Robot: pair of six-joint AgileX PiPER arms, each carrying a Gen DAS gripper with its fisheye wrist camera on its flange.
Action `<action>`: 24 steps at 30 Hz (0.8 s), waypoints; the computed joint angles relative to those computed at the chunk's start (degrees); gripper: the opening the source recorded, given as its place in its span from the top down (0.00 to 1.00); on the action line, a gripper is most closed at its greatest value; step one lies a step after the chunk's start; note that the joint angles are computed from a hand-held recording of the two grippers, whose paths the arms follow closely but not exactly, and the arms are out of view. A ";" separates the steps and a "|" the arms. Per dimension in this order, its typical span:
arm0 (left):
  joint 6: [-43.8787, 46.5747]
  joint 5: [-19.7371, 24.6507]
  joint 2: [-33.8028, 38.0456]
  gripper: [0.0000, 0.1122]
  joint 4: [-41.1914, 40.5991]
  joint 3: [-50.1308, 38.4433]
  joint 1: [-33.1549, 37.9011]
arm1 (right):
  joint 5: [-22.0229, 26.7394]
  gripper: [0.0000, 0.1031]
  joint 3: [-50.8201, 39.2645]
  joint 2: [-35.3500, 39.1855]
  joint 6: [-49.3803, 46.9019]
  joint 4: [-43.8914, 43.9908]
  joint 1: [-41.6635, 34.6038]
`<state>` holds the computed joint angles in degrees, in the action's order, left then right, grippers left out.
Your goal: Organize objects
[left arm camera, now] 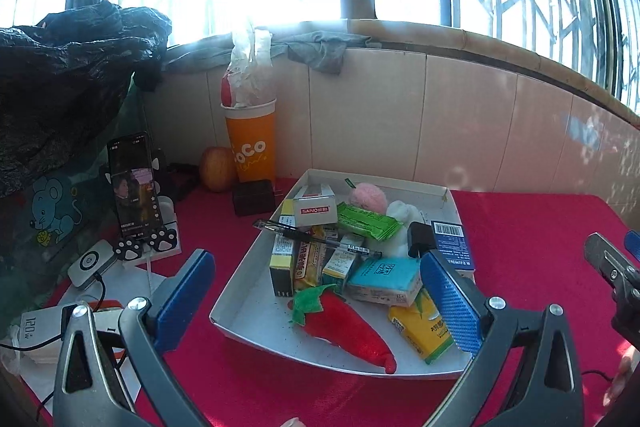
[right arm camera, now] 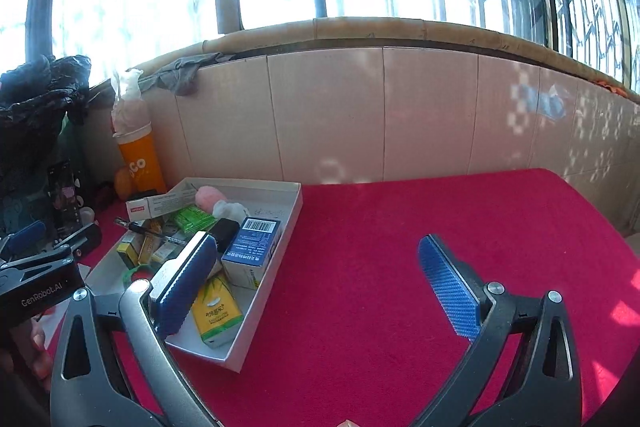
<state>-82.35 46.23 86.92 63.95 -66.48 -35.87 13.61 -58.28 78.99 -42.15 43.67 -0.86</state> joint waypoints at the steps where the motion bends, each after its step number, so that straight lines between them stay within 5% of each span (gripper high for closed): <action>1: 0.27 0.43 -0.22 0.08 -0.24 0.16 -0.65 | 0.85 0.01 0.61 -0.63 -3.10 3.09 -1.21; 6: 0.25 4.41 -0.75 0.08 0.60 0.17 -4.66 | 4.29 0.01 3.85 -3.44 -14.45 12.91 -6.41; 10: -1.95 8.40 -1.95 0.08 2.67 0.42 -8.46 | 0.44 0.01 6.75 -6.70 -13.22 11.01 -8.28; 14: -4.22 14.22 -2.54 0.08 6.45 0.20 -13.73 | 1.00 0.01 9.44 -10.99 -24.08 22.55 -12.68; 18: -4.86 20.80 -2.04 0.08 7.84 -1.17 -18.89 | 6.35 0.01 10.74 -15.12 -29.64 29.55 -18.46; 24: -5.48 21.78 -4.03 0.08 4.19 -1.86 -22.58 | 15.20 0.01 11.71 -19.62 -31.60 30.75 -25.63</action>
